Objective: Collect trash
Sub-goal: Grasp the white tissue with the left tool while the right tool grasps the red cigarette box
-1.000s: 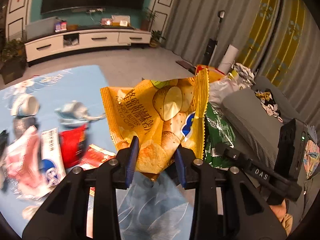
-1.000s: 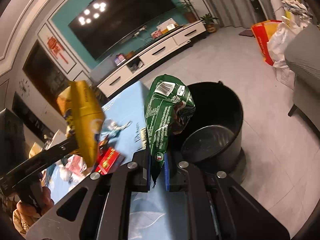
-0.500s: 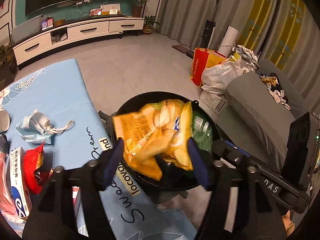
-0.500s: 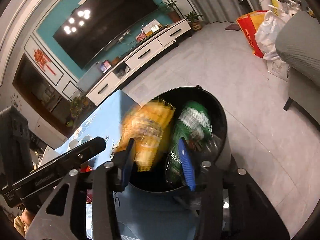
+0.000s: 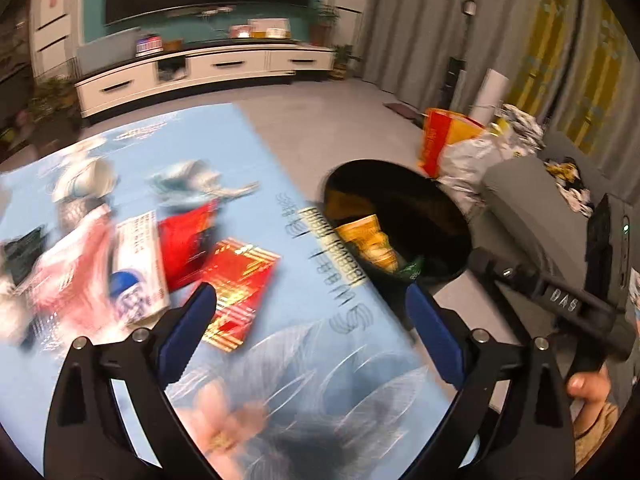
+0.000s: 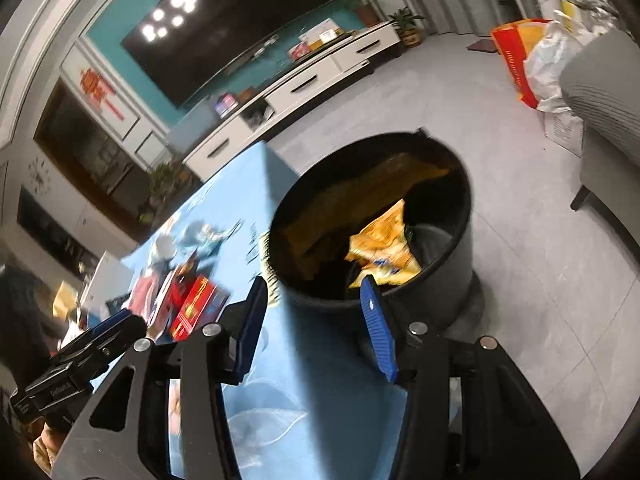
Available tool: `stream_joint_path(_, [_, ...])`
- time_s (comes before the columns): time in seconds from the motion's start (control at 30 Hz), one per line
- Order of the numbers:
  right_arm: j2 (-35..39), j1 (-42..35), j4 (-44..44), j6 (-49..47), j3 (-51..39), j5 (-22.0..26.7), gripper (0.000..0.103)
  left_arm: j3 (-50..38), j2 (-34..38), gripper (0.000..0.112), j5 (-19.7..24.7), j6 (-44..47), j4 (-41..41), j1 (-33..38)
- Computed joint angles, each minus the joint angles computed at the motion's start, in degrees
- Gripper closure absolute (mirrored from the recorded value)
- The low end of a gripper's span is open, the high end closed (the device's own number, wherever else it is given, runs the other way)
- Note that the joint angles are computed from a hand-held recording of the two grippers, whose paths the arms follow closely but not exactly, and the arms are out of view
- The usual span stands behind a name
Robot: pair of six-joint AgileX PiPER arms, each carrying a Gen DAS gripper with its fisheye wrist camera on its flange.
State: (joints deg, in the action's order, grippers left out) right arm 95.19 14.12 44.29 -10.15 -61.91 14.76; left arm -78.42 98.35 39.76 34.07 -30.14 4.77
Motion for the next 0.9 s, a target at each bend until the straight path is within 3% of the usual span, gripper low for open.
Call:
stream_joint_path(0.27, [1.85, 9.53, -18.80, 17.06, -6.61, 3.53, 0.054, 9.52, -6.53, 0.017, 0.60, 6.79, -6.14, 20.12])
stream_joint_path(0.33, [3.04, 12.11, -21.86, 18.81, -8.85, 4.79, 0.040, 10.79, -6.03, 0.017, 1.26, 8.83, -7.86, 24.46])
stream_joint_path(0.43, [5.52, 16.28, -28.63, 23.06, -13.10, 6.85, 0.031, 12.34, -4.85, 0.017, 2.85, 11.72, -10.64, 29.30])
stream_joint_path(0.53, [8.72, 20.12, -36.20, 26.95, -17.75, 9.48, 0.016, 13.08, -3.91, 0.017, 3.08, 12.22, -11.59, 30.53])
stream_joint_path(0.67, [12.71, 23.27, -45.47, 31.13, -22.78, 12.64, 0.012, 12.19, -1.26, 0.017, 2.59, 13.70, -12.48, 30.71])
stream_joint_path(0.83, [16.47, 23.34, -48.31, 31.63, -26.40, 14.13, 0.009, 12.30, 0.48, 0.018, -1.09, 12.85, -11.32, 27.76])
stream_joint_path(0.9, [18.11, 23.20, -50.83, 31.50, -28.19, 14.77, 0.008, 11.30, 1.84, 0.023, -2.66, 9.47, -8.53, 25.53])
